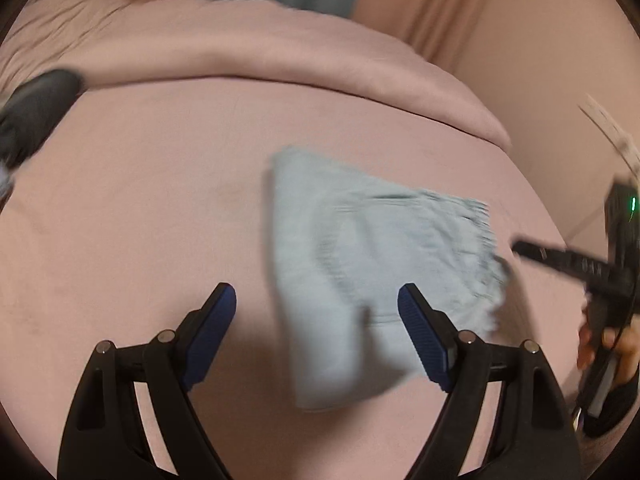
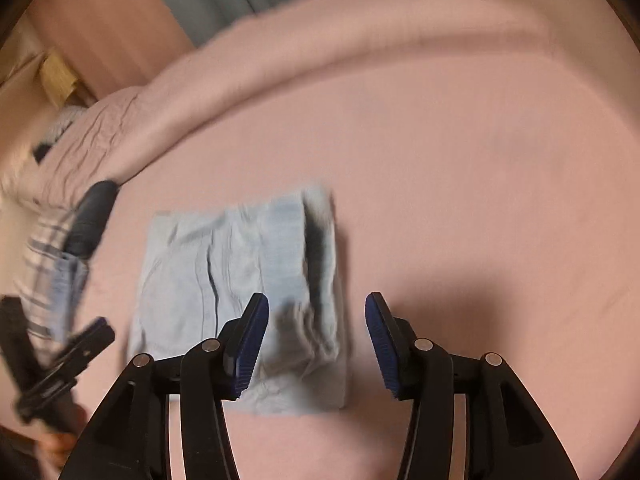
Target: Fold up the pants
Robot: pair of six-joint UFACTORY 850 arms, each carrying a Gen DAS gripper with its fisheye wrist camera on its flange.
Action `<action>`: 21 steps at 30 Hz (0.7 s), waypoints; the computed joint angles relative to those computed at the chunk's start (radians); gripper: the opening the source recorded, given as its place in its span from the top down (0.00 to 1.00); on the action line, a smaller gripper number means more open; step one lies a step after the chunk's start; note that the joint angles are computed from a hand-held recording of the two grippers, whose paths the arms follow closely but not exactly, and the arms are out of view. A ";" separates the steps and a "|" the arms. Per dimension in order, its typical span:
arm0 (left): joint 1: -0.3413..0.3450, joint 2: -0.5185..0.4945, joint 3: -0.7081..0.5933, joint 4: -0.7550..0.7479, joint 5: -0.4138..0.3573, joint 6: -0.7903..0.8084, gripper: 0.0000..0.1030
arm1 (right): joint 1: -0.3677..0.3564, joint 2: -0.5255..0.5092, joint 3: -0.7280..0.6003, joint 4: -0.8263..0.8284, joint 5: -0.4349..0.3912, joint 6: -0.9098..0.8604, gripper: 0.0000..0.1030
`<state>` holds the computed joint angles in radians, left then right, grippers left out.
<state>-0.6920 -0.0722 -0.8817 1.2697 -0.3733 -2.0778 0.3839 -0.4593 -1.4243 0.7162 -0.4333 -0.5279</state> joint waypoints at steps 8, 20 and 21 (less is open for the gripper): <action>-0.011 -0.092 0.016 0.085 0.135 -0.102 0.49 | 0.026 -0.173 -0.153 -0.071 -0.122 -0.015 0.66; 0.021 0.031 0.161 0.614 0.129 -0.726 0.34 | 0.100 -0.347 -0.540 -0.078 -0.326 0.029 0.35; 0.032 0.020 0.155 0.611 0.142 -0.732 0.34 | 0.123 -0.393 -0.621 -0.128 -0.338 0.093 0.35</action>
<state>-0.6600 -0.0521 -0.7262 1.8808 -0.2314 -2.8102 0.5069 -0.8521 -2.0456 0.5880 -0.7708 -0.4349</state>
